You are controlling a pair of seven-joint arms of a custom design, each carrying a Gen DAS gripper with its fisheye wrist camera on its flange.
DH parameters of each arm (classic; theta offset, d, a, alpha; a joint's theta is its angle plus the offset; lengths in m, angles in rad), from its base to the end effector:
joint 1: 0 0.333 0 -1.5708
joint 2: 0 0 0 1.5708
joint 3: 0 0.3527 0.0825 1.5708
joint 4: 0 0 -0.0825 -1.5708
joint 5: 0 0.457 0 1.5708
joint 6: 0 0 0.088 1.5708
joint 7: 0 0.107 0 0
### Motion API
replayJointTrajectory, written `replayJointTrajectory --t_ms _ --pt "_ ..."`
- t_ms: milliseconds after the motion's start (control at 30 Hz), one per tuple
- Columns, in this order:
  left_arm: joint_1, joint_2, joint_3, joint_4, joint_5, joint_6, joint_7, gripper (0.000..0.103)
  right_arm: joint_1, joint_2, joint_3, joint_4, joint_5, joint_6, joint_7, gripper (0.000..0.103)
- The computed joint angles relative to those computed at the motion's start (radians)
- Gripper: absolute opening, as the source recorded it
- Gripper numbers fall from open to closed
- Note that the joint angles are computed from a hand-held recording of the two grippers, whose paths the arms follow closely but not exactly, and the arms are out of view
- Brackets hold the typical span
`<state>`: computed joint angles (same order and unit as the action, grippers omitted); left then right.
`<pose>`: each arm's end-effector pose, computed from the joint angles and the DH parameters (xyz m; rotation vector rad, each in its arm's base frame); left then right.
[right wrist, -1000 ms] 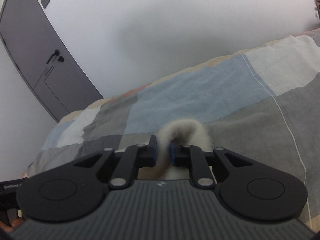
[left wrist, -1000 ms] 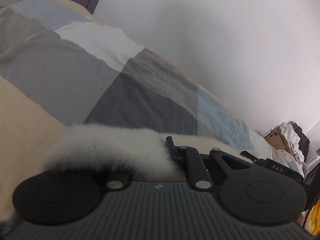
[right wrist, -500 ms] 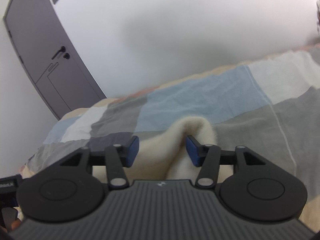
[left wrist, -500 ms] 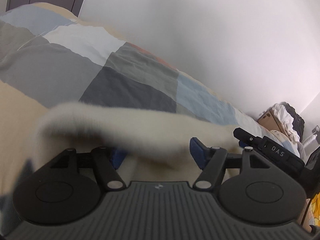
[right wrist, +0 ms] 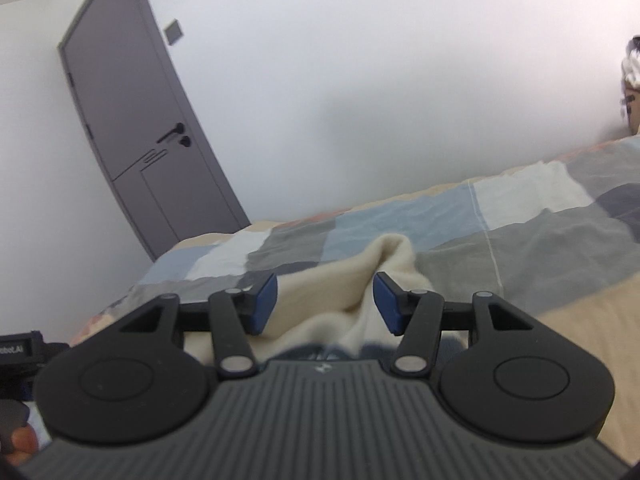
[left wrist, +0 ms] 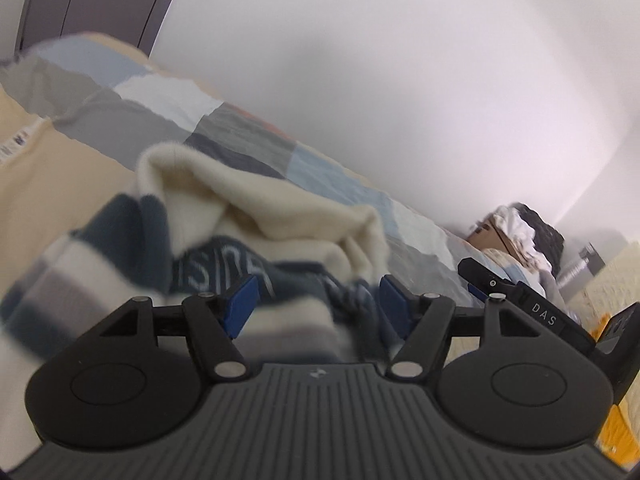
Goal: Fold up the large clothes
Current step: 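Lay the fleece flat on the bed and open both grippers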
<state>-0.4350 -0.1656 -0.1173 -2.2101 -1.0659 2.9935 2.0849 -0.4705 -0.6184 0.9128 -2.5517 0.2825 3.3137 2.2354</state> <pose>0.5327 -0.2585 0.5364 -1.7734 1.9352 -1.4648 0.4418 0.2340 0.5375 -1.1581 1.5928 -0.7030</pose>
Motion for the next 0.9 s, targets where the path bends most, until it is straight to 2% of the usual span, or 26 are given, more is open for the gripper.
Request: replayJointTrajectory --t_ms 100,233,333,467,667,900 --pt "-0.022 -0.150 -0.024 -0.133 0.051 0.035 -0.054 0.072 0.125 -0.157 -0.073 -0.070 0.001 -0.098 0.017 0.056" --pt "-0.014 -0.346 -0.081 -0.297 0.148 0.035 -0.209 0.072 0.282 -0.345 -0.152 -0.150 -0.017 -0.250 0.071 0.056" --pt "0.000 -0.471 -0.129 -0.401 0.203 0.025 -0.305 0.072 0.389 -0.457 -0.197 -0.191 -0.033 -0.389 0.114 0.056" --pt "0.017 -0.587 -0.175 -0.514 0.261 -0.004 -0.415 0.072 0.494 -0.565 -0.220 -0.235 -0.051 -0.522 0.194 0.056" --pt "-0.043 -0.626 -0.148 -0.611 0.301 0.009 -0.492 0.072 0.599 -0.637 -0.227 -0.254 -0.099 -0.677 0.299 0.056" --pt "-0.178 -0.531 -0.019 -0.626 0.355 0.097 -0.471 0.072 0.659 -0.645 -0.232 -0.271 -0.167 -0.771 0.404 0.056"
